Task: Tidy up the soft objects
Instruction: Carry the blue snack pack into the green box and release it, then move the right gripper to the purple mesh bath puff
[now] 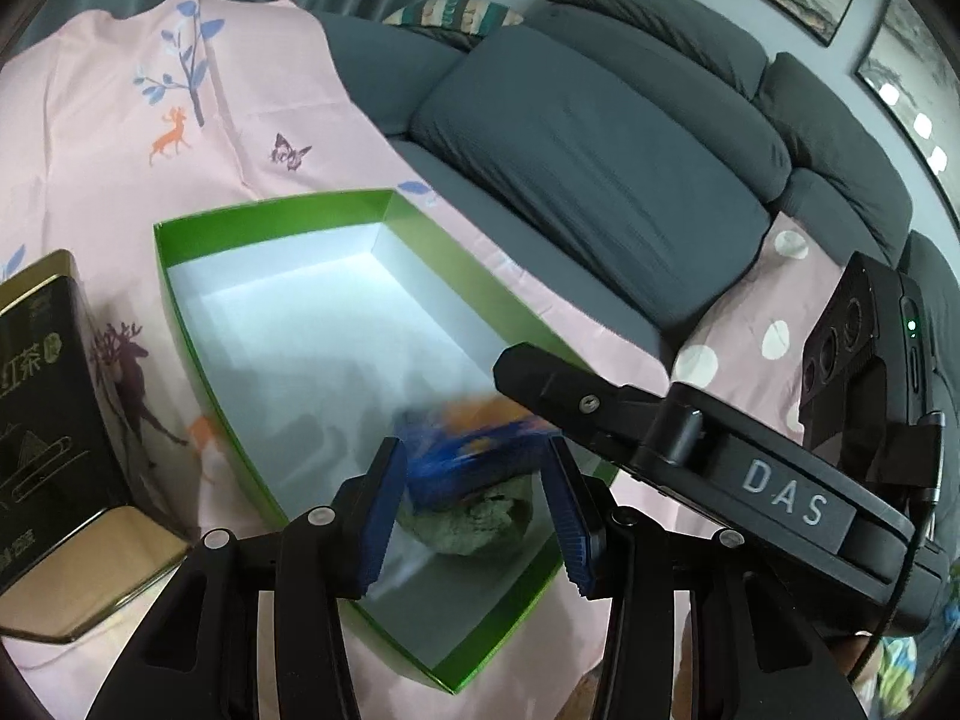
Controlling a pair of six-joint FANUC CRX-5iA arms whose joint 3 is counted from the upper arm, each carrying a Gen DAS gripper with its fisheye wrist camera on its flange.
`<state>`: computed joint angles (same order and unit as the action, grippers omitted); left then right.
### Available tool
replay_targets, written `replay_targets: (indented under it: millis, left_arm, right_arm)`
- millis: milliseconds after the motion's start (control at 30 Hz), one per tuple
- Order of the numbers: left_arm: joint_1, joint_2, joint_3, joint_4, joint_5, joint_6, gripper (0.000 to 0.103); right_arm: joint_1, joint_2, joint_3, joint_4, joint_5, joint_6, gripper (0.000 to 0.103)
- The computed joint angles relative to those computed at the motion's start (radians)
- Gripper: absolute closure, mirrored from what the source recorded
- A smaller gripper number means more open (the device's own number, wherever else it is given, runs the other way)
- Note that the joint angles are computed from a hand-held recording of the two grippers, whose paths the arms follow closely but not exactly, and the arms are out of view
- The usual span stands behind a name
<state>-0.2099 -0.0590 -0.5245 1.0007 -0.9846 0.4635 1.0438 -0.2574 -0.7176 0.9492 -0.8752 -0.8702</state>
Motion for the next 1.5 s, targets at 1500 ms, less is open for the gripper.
replay_targets:
  millis: [1500]
  left_arm:
    - [1.238, -0.393, -0.342, -0.173, -0.291, -0.118, 0.023]
  right_arm:
    - [0.037, 0.675, 0.936, -0.435, 0.088, 1.028, 0.022]
